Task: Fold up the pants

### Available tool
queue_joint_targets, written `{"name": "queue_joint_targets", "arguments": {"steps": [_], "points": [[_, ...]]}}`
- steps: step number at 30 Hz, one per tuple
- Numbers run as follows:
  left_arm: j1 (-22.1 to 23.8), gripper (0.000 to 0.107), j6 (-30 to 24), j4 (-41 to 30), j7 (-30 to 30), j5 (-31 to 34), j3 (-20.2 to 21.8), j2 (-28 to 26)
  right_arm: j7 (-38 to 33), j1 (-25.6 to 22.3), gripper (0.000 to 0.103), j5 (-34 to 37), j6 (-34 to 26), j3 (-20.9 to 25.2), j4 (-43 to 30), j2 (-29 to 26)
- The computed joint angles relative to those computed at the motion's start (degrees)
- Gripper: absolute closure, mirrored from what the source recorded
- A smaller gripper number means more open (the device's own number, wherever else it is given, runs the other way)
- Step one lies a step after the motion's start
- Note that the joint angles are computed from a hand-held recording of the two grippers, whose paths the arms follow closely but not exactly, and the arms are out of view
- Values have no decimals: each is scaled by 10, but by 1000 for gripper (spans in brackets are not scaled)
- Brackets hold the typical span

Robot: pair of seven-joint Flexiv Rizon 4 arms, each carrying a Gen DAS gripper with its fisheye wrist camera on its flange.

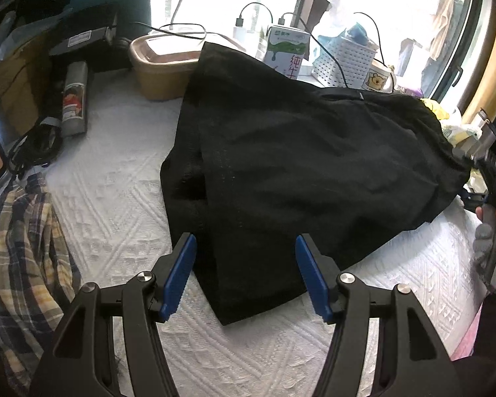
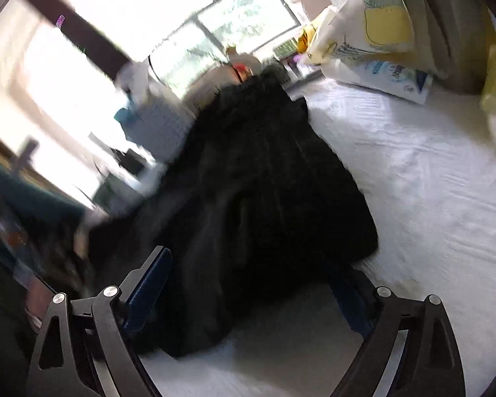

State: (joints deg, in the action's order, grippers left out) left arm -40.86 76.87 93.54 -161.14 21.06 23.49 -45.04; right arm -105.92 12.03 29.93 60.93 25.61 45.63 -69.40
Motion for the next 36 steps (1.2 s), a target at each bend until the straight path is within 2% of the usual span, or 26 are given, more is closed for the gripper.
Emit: {"name": "queue_joint_targets", "arguments": {"steps": [1,2,3,4,7,10,12,15,16,18,21,24,25,26,27,28,29,31,33,36], "points": [[1,44,0,0,1,1,-1,0,-11,-6,18,8,-8,15,-13,-8],[3,44,0,-3,6,1,-4,-1,-24,-8,40,17,-20,27,-30,-17],[3,44,0,-5,8,1,-6,-2,-18,-2,58,16,-27,21,-38,-20],[6,44,0,-8,14,0,-9,-3,1,10,84,10,-25,1,-42,-20],[11,44,-4,-20,30,-3,-18,-7,-5,13,90,6,-23,-8,-44,-20],[13,44,-6,-24,40,-6,-24,-7,-24,3,93,0,10,-18,-4,8],[15,44,-11,-27,49,-8,-29,-7,-33,-7,94,-9,23,-22,17,24],[19,44,-6,-34,57,-10,-32,-11,-21,-1,94,-49,49,-53,39,37],[22,44,-6,-39,64,-11,-35,-15,-7,-1,94,-62,42,-59,33,32],[31,44,-11,-51,80,-19,-45,-24,21,-7,94,-82,-11,-57,1,12],[44,44,-40,-72,113,-35,-64,-39,29,-7,93,-88,-17,-54,-3,3],[23,44,-96,-98,118,-17,-43,-47,21,-10,86,-88,-7,-47,6,4],[23,44,-101,-97,116,-11,-44,-45,16,-15,78,-84,-8,-39,8,5],[24,42,-109,-92,108,-7,-44,-41,11,-20,63,-80,-12,-32,8,4],[25,42,-107,-87,100,-1,-44,-37,0,-26,53,-74,-18,-21,7,4],[25,41,-106,-81,90,6,-43,-34,-14,-33,32,-64,-30,-7,4,2],[20,40,-114,-76,79,14,-36,-30,-25,-36,20,-56,-34,-1,5,3],[19,34,-121,-68,55,27,-32,-24,-24,-28,18,-50,-26,-13,11,10],[25,33,-118,-61,41,38,-37,-20,-26,-26,18,-47,-15,-18,22,19],[23,34,-150,-68,30,53,-40,-14,-15,-28,18,-47,8,-31,47,37]]}}
